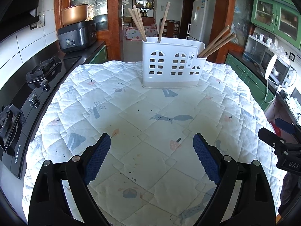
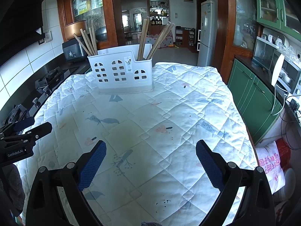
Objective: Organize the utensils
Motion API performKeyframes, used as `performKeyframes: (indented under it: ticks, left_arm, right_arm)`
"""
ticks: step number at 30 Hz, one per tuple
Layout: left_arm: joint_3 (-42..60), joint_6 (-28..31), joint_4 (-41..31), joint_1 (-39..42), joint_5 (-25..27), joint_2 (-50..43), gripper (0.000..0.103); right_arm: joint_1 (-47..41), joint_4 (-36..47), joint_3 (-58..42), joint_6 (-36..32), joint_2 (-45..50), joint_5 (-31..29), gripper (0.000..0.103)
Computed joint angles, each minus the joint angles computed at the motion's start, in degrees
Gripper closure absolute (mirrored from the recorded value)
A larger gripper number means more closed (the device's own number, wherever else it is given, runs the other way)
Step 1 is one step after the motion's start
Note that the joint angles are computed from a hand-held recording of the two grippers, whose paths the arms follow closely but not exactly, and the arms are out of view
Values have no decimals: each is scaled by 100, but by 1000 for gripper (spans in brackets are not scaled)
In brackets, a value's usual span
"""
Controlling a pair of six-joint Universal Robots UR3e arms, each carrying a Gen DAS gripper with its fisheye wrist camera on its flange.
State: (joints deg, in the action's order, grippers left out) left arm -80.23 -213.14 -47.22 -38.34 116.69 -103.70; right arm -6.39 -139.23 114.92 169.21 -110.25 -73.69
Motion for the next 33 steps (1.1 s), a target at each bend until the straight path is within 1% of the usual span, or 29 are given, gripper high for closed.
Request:
performKeyframes:
  ticks: [33]
  left_arm:
    - [-172,-82,51,-15,4,70,14]
  right_arm:
    - [112,-51,9,-16,43,-27,10]
